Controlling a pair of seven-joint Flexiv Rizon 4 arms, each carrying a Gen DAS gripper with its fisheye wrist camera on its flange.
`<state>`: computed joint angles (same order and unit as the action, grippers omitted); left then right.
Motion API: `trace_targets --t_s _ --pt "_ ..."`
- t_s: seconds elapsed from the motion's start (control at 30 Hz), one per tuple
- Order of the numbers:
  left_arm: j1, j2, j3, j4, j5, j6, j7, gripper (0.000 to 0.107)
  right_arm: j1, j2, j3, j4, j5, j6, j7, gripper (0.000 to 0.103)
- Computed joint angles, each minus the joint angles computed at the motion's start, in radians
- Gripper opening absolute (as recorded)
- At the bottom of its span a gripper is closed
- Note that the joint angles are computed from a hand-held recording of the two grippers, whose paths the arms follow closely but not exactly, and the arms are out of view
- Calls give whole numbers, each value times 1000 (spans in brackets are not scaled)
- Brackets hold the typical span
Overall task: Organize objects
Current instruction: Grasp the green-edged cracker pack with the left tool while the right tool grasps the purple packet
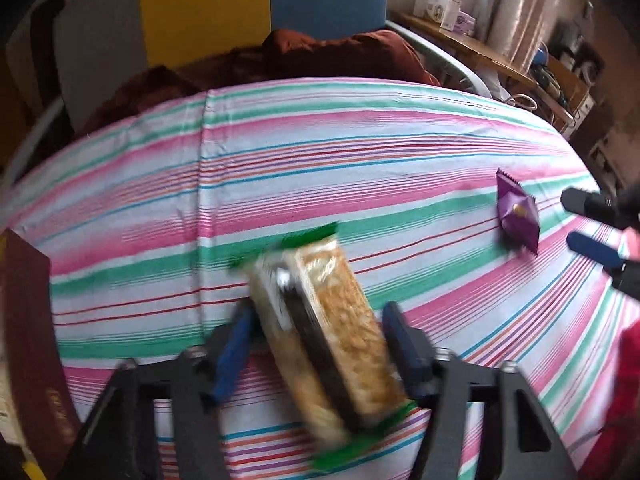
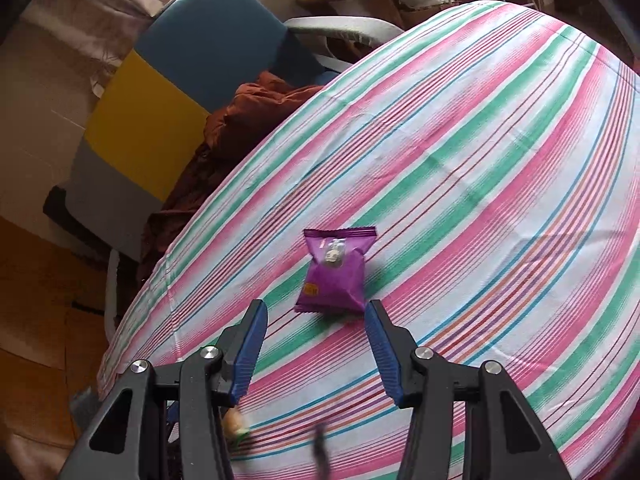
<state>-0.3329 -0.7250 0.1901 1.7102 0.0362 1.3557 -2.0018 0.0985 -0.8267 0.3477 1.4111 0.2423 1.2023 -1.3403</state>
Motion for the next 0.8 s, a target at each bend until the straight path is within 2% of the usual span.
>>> trace_targets --t_s 0.03,0.1,0.23,0.37,0.5,0.63,0.8 --pt "-3 6 10 17 11 23 -3 45 12 0 -17 1 -8 5 12 52" --pt "28 11 -21 50 10 80 28 45 37 2 -52 10 -31 15 42 52" --pt "-9 2 25 67 18 129 51 45 66 -1 -93 23 -80 29 91 52" --pt "-6 1 22 98 -8 188 78 45 32 -26 -47 -9 -73 2 100 52" --pt "-16 -16 28 113 -41 252 113 45 39 -42 -48 -38 -79 -23 108 52" --pt "-34 -20 38 127 -87 276 146 45 82 -47 -99 -38 -119 6 135 52" --pt "-79 -44 73 105 -138 274 171 46 101 -73 -119 -65 -166 1 159 52"
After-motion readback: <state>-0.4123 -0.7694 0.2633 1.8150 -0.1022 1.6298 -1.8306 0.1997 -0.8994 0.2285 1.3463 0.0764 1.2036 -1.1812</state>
